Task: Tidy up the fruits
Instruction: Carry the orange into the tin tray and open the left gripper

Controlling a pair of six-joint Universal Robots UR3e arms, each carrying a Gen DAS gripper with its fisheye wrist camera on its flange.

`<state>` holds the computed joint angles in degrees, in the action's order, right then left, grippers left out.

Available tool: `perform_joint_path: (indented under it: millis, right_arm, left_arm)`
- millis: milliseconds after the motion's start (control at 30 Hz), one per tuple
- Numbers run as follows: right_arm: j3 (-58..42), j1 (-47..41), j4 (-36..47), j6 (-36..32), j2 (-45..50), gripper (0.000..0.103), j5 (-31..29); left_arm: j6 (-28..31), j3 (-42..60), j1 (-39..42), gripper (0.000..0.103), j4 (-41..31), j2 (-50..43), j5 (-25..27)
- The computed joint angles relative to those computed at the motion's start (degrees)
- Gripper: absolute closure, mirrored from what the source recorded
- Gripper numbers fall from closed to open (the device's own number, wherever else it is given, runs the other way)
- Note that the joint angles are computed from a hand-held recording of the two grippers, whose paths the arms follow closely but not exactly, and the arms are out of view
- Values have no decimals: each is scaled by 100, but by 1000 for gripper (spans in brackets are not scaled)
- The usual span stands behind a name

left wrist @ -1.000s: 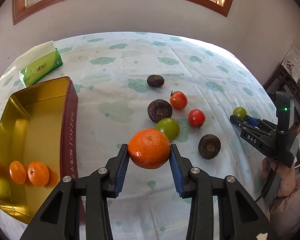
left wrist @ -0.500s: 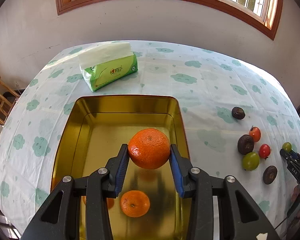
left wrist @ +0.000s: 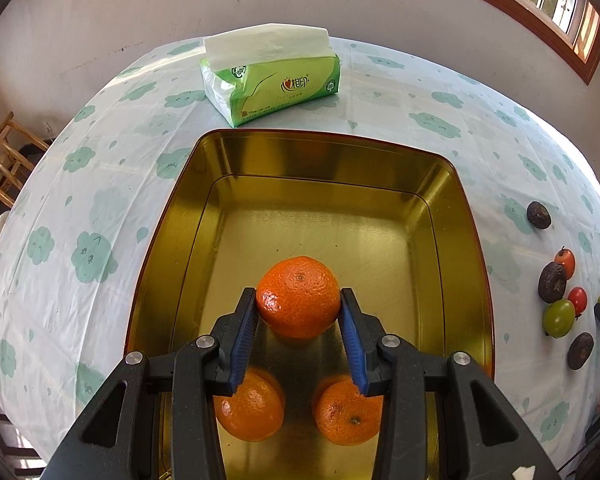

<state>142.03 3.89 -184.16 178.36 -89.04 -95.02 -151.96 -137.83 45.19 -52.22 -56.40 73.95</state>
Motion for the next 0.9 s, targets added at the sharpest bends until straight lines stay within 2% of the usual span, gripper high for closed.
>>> perform_joint_path:
  millis: [900]
  right_arm:
    - [-18,25,2,14,16,65,-25]
  left_arm:
    - [54,-113,94,64,-79,34,64]
